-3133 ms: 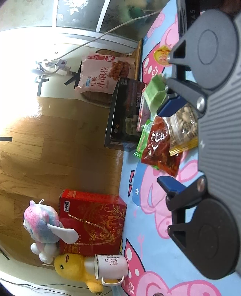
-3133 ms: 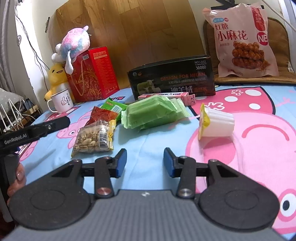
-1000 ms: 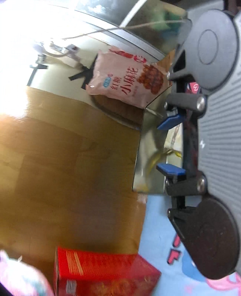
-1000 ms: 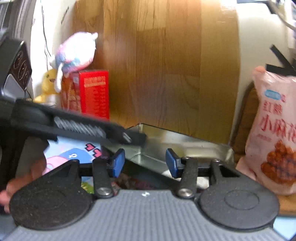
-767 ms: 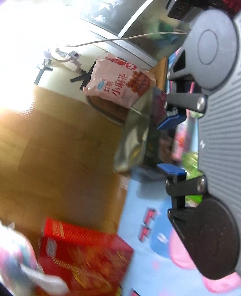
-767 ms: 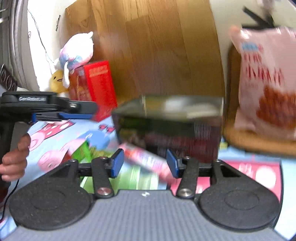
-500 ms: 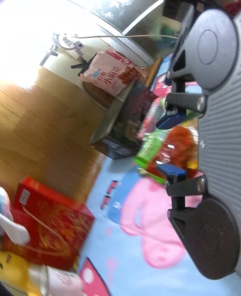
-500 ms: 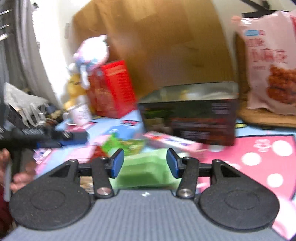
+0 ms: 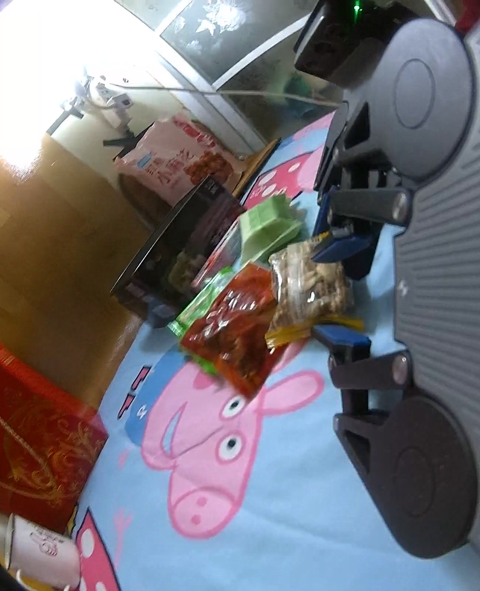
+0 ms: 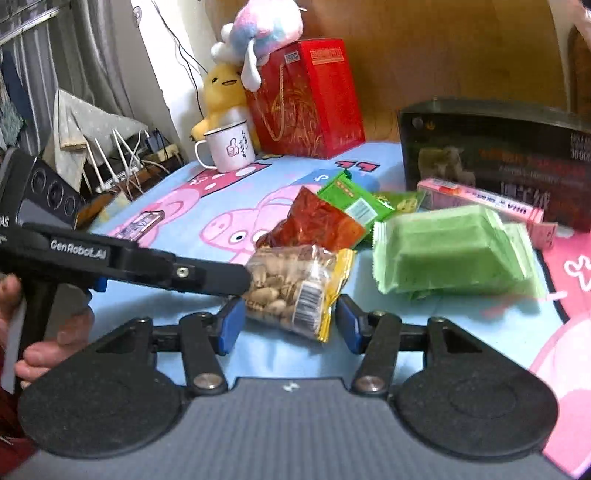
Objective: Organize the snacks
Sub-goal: 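Grasp the pistachio bag with the left gripper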
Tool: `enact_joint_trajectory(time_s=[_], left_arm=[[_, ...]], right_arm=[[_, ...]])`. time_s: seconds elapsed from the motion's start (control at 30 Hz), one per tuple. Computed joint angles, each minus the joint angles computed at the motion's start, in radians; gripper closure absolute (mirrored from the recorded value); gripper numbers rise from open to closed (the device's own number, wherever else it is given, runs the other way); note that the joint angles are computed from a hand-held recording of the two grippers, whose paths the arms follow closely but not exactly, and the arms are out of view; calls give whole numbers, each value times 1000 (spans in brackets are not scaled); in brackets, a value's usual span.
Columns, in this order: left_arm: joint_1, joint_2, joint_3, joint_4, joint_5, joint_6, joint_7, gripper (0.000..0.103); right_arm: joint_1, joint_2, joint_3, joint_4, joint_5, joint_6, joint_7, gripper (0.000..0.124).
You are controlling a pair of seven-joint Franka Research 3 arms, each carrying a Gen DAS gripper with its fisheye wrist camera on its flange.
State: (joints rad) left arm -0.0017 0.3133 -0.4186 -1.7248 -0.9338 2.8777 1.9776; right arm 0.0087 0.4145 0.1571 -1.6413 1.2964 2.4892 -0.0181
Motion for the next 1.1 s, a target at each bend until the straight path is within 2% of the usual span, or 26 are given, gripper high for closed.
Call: enact_joint_trajectory(time_s=[0.07,0.17,0.27,0.37,0.6,0.67,0.77,0.83,0.97,1.03,1.1], left_arm=[[-4,-11,-2,-12,12,1,11,67],[12,-6,-28,5,-54,-56,77,67],[-25,27,-19,49,-32,-100,98,67],[-69,81,-11,128,49,-143,85,67],[-164,271,-4,408,317,-243,-58,67],[-182,316,-5,479,383,-278,-93,67],[-182,339,-17,514,434,-306,-122,66],[-176,337,-24,510,453,-306,-126,60],[-176,348,-29,532,478,-328,-144,59],[-181,361,-33,552,488,-338,-146,62],[-182,370,-37,567,495,-351,-143,65]], right_arm=[[-5,-39,-2,-51,16,12,-35,81],[-15,-92,-12,-122,78,24,-123,84],[-12,-135,-39,-185,147,54,-181,84],[-9,-163,-67,-230,226,104,-218,84],[-21,-163,-118,-229,321,167,-215,81],[-23,-159,-124,-222,324,187,-214,74],[-37,-159,-130,-224,333,176,-231,67],[-45,-166,-134,-236,330,165,-251,67],[-51,-177,-141,-256,335,160,-317,67],[-50,-175,-142,-254,332,158,-338,67],[-45,-172,-139,-251,340,167,-378,81]])
